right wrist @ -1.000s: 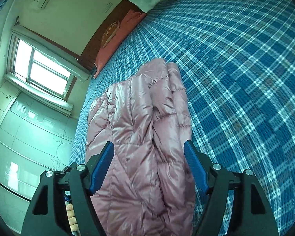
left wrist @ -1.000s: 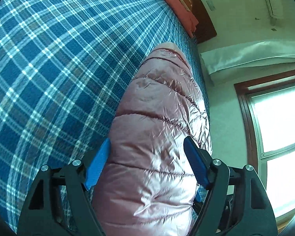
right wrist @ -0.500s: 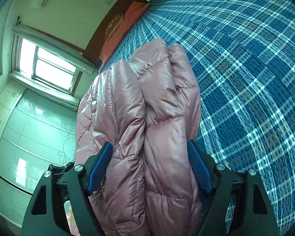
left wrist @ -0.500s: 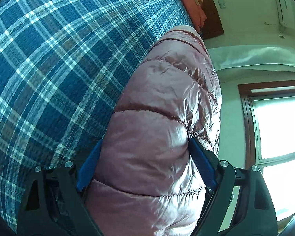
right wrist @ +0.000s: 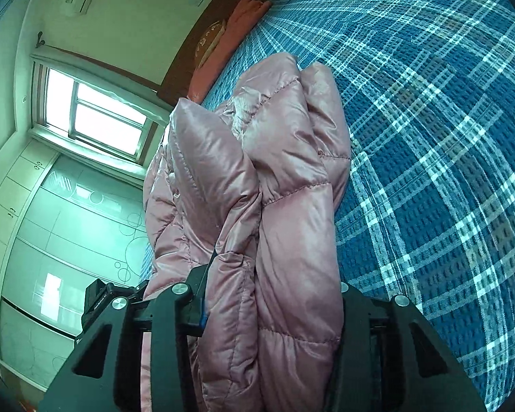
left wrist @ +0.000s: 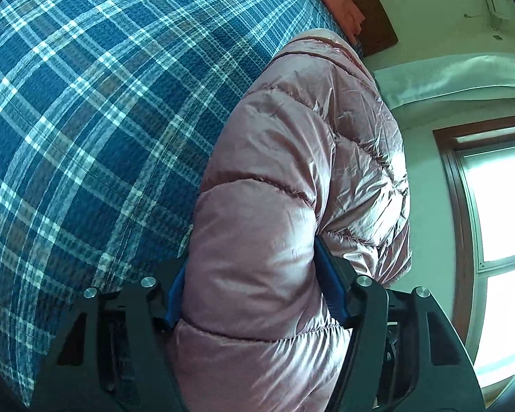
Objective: Fold large clothes
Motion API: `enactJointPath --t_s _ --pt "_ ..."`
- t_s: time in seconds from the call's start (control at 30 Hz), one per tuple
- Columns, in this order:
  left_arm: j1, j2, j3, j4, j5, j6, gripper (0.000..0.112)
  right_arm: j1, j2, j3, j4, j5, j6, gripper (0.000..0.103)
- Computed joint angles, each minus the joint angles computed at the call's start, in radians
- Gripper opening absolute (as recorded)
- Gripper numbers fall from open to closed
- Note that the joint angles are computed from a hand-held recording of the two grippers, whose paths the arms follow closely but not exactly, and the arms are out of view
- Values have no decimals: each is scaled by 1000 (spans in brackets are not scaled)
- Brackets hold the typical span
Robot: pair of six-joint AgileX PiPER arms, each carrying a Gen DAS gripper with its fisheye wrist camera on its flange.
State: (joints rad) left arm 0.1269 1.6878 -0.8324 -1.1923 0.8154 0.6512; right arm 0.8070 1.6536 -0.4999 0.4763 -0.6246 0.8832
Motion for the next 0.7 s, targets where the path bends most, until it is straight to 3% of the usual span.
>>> enactJointPath --t_s 0.23,0.43,0.7 --pt "-54 -30 -14 0 -51 -8 41 74 16 15 103 -103 -41 31" --pt "-59 -33 -81 30 -58 -41 36 101 -2 -61 206 -77 -189 27" --pt "94 33 -232 94 1 -56 35 -28 180 -370 -74 54 -80 22"
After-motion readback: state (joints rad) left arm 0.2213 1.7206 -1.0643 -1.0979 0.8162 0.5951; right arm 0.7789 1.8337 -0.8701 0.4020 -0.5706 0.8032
